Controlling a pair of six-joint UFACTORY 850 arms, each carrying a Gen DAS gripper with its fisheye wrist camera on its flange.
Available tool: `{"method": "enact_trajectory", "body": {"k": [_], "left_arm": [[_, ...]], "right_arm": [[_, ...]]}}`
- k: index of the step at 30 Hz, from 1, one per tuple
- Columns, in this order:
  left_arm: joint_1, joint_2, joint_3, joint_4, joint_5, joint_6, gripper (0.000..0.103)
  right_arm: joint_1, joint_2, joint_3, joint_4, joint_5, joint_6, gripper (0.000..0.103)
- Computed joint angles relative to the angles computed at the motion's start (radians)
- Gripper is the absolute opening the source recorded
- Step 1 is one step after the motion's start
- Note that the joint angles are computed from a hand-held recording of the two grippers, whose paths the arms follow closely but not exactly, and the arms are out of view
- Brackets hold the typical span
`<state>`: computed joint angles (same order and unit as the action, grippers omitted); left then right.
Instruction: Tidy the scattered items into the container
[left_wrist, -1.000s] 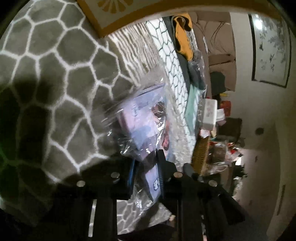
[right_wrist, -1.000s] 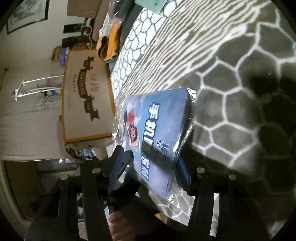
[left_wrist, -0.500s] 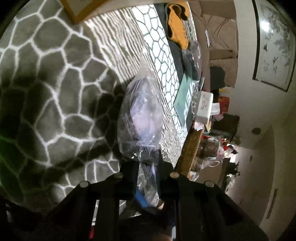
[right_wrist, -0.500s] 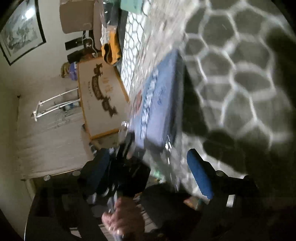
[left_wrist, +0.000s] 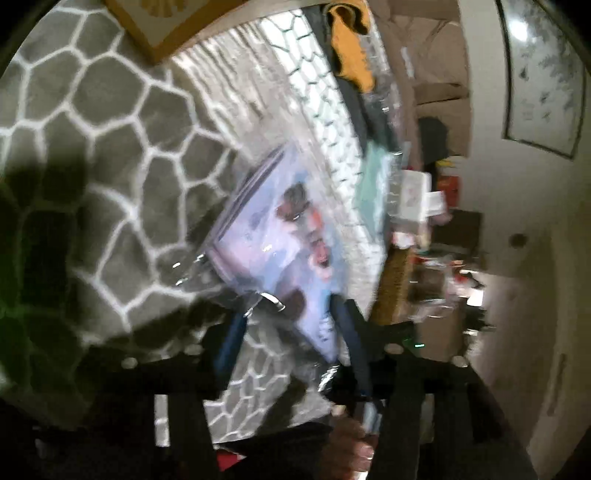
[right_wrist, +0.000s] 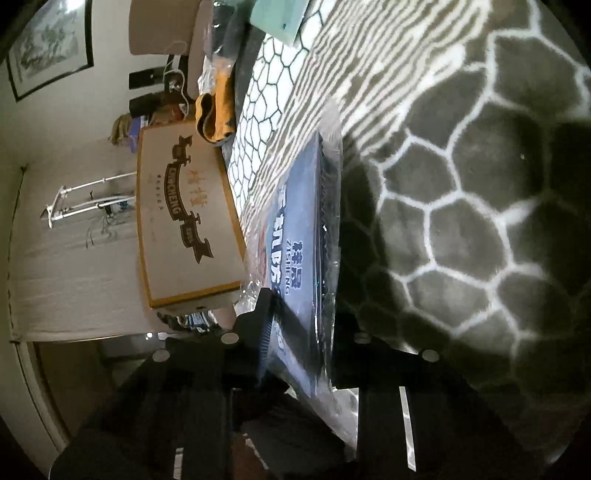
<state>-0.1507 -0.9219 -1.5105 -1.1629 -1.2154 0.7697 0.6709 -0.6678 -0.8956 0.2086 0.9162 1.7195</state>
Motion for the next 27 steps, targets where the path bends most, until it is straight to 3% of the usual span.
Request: {"method": "enact_trajectory", "body": {"k": [1,3,8,11,14,19,23,25,26,27], "left_arm": [[0.0,-0.018,-0.018,-0.016,-0.036,0.021,0.071],[-0.005,-0.021,-0.018,-0.04,-0.037,0.062,0.078],[-0.019,0.014,0.052,-0.101,0.057,0.079,0.079],[-0.017,0.008,0.067,-0.082,0.022,0.044,0.079],[-0.012,0.051,0.135,-0.101,0.076,0.109,0.079],[-0.036,0.049,0.11,-0.168,0.142,0.113,0.079],[-0.061,0.014,0.035,-0.137,0.164,0.058,0.078],[-0.075,0.004,0.001,-0.068,0.199,0.033,0.047],[-0.081,-0.001,-0.011,-0.038,0.204,0.03,0.037],[-0.081,-0.004,-0.012,-0.031,0.199,0.021,0.036]], "right_arm": [[0.004,0.0,0.004,0.003,0.014,0.004,0.022],[0.016,0.001,0.009,0.021,0.042,0.003,0.02],[0.047,-0.007,0.002,0.074,0.077,0.014,0.019],[0.059,-0.036,0.004,0.127,0.169,0.072,0.019],[0.074,-0.05,0.008,0.183,0.26,0.097,0.019],[0.074,-0.037,0.009,0.139,0.232,0.093,0.018],[0.09,-0.041,0.013,0.157,0.231,0.093,0.018],[0.097,-0.04,0.023,0.174,0.228,0.097,0.018],[0.101,-0.038,0.028,0.182,0.219,0.096,0.021],[0.099,-0.035,0.031,0.178,0.197,0.099,0.022]]}}
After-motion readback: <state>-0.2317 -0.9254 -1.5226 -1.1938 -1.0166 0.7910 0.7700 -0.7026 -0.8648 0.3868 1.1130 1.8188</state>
